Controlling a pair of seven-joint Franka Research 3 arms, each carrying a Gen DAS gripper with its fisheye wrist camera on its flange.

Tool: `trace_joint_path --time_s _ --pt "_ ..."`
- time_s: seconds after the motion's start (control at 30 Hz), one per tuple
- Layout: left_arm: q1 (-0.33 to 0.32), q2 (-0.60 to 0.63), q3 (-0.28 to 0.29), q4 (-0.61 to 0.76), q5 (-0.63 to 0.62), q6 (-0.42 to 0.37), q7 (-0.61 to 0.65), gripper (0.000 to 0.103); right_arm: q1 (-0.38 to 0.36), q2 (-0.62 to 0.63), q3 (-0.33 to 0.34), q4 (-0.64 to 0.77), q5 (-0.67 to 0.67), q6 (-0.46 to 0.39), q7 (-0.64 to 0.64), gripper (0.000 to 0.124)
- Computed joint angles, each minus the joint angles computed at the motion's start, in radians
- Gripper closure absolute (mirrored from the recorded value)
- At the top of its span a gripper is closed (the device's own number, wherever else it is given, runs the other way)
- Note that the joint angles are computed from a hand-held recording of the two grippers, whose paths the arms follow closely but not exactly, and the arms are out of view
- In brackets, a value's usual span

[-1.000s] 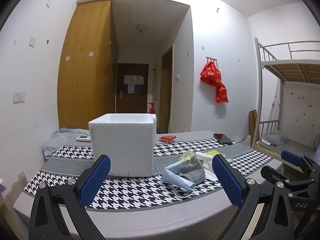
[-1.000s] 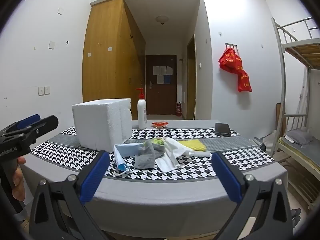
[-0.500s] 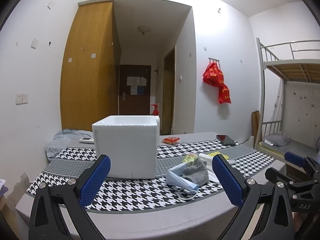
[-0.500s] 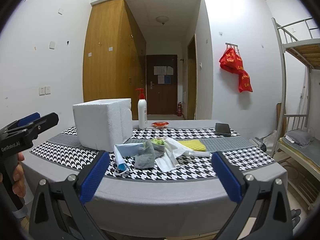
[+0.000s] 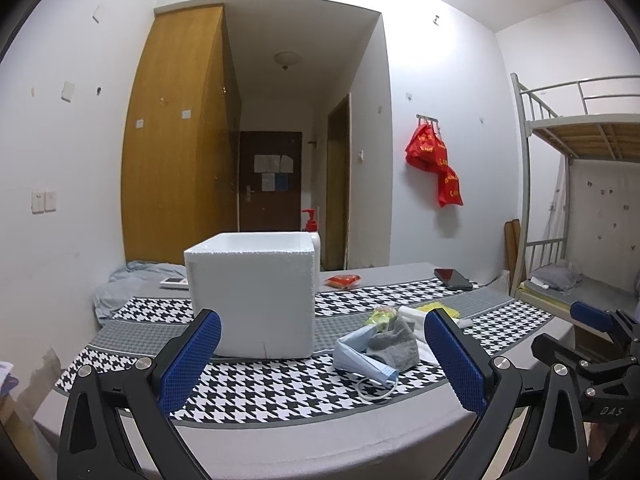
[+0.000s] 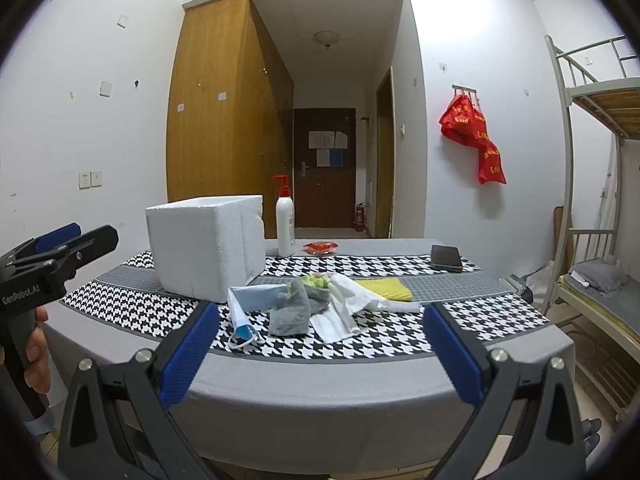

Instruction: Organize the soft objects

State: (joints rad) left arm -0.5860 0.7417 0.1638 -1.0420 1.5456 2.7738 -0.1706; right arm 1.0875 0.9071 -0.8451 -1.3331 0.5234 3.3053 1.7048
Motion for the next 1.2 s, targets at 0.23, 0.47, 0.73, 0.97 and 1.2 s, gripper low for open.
trace_joint_path --time_s 0.23,0.47,0.73,0.97,1.2 --pt "0.0 0.005 -0.001 0.009 -0.015 0.002 0.018 0.001 -0.005 -0.001 0.007 0.002 0.003 0.003 -0.004 0.021" --pt "0.0 0.013 0.007 0.021 -0.056 0.011 0.042 0.001 -0.004 -0.001 0.004 -0.001 0.009 0.005 -0.006 0.021" --pt "0.002 0.026 0.01 0.048 -0.09 0.03 0.075 0.001 0.01 -0.006 -0.013 -0.019 0.034 0.021 -0.019 0.021" --pt "-0.011 0.031 0.032 0.061 -0.071 0.049 0.059 0.001 0.017 -0.004 -0.02 -0.022 0.069 0.02 -0.042 0.021" --pt "0.003 0.042 0.022 0.077 -0.104 0.062 0.093 0.001 -0.01 -0.012 0.013 0.0 0.043 -0.002 -0.037 0.021"
